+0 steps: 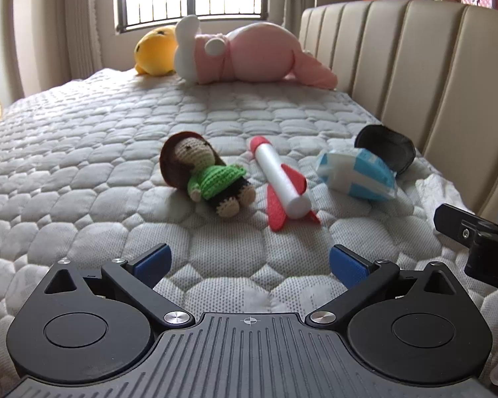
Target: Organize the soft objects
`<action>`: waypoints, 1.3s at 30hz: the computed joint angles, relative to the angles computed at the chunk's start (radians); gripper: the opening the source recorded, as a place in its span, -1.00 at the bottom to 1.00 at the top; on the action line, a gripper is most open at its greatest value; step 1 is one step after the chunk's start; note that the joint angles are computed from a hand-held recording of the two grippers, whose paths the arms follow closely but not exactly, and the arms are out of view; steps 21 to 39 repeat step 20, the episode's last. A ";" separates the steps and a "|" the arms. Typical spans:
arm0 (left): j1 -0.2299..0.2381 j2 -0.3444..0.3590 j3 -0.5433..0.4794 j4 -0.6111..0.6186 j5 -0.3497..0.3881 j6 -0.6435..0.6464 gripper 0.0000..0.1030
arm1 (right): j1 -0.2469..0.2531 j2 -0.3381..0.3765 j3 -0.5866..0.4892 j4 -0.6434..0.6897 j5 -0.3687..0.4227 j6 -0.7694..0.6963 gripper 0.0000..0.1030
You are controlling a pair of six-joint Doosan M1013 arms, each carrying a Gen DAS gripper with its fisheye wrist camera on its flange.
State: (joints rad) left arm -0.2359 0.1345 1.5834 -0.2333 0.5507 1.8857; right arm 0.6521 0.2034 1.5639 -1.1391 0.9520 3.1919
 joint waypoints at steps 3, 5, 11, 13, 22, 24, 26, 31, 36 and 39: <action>-0.002 -0.001 0.002 0.006 0.002 -0.002 1.00 | 0.000 0.002 -0.003 0.006 0.009 -0.008 0.99; -0.001 -0.003 0.005 0.005 0.000 0.000 1.00 | 0.000 0.003 -0.004 0.008 0.013 -0.012 0.99; 0.000 0.000 0.002 0.008 0.007 -0.024 1.00 | -0.003 0.001 -0.002 0.021 0.010 -0.016 0.99; 0.001 0.001 0.001 0.004 0.012 -0.023 1.00 | -0.004 0.002 -0.002 0.025 0.007 -0.022 0.99; 0.004 0.004 -0.006 -0.031 0.028 -0.006 1.00 | -0.001 0.003 -0.005 0.021 0.008 -0.033 0.99; 0.004 0.004 -0.006 -0.031 0.028 -0.006 1.00 | -0.001 0.003 -0.005 0.021 0.008 -0.033 0.99; 0.004 0.004 -0.006 -0.031 0.028 -0.006 1.00 | -0.001 0.003 -0.005 0.021 0.008 -0.033 0.99; 0.004 0.004 -0.006 -0.031 0.028 -0.006 1.00 | -0.001 0.003 -0.005 0.021 0.008 -0.033 0.99; 0.004 0.004 -0.006 -0.031 0.028 -0.006 1.00 | -0.001 0.003 -0.005 0.021 0.008 -0.033 0.99; 0.004 0.004 -0.006 -0.031 0.028 -0.006 1.00 | -0.001 0.003 -0.005 0.021 0.008 -0.033 0.99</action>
